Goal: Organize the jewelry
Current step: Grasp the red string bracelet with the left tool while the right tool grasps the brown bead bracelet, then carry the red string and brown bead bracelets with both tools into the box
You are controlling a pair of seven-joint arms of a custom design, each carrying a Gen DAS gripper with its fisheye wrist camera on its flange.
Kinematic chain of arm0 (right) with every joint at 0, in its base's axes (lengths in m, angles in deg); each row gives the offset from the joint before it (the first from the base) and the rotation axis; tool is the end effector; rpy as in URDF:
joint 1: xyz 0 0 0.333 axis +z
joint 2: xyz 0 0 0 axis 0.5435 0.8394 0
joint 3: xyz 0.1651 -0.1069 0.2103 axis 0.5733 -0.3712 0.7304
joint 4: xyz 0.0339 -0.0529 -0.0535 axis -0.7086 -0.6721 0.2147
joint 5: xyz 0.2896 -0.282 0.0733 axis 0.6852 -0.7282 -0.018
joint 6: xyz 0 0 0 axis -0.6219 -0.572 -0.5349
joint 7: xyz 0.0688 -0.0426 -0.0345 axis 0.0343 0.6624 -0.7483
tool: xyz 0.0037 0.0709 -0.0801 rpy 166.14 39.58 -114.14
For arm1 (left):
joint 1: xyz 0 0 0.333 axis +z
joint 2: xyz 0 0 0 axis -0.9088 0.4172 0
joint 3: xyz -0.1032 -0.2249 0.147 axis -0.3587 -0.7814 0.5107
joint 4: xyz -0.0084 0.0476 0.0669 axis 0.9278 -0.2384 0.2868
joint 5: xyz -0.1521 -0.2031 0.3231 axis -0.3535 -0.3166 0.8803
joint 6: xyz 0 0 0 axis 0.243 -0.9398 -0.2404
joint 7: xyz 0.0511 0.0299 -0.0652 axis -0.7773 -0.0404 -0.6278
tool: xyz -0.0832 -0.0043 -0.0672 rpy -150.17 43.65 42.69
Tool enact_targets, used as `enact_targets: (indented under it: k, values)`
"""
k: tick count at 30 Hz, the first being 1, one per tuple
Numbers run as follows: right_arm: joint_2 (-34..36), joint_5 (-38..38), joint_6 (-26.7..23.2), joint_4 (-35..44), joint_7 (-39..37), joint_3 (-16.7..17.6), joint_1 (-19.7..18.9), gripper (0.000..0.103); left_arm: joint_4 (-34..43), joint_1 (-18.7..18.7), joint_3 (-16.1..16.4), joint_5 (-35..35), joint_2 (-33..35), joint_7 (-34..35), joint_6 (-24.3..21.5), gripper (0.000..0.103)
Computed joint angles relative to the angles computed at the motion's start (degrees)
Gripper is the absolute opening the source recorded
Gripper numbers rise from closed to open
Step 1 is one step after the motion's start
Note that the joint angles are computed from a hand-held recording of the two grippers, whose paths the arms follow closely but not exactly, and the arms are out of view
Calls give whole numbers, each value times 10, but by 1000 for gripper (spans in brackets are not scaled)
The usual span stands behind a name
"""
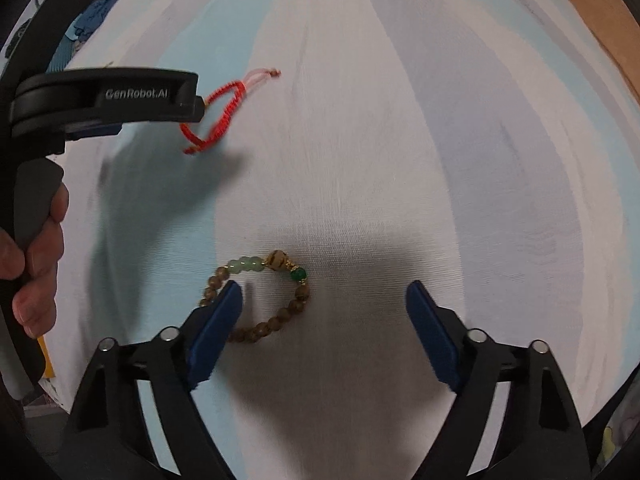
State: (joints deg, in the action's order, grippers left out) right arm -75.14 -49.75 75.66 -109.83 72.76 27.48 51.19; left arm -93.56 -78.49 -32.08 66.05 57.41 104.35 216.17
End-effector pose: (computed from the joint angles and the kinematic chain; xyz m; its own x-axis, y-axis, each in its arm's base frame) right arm 0.3551 0.1750 0.3543 -0.3776 -0.9239 -0.0609 -0.8932 0.3808 -0.2392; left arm 0.5041 -0.2432 0.3716 -0.4913 -0.8710 -0.0072 -0.8392 0.4755 -0.2637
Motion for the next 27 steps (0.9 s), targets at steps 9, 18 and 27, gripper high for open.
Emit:
enact_targets:
  k: [9, 18, 27]
  values:
    - [-2, 7, 20, -9, -4, -9, -1, 18, 0, 7, 5, -26, 12, 17, -4, 21]
    - [-28, 11, 10, -19, -13, -6, -6, 7, -7, 14, 10, -46, -10, 33, -25, 6]
    - [-72, -6, 6, -24, -3, 6, -13, 7, -4, 12, 9, -50, -26, 32, -26, 6]
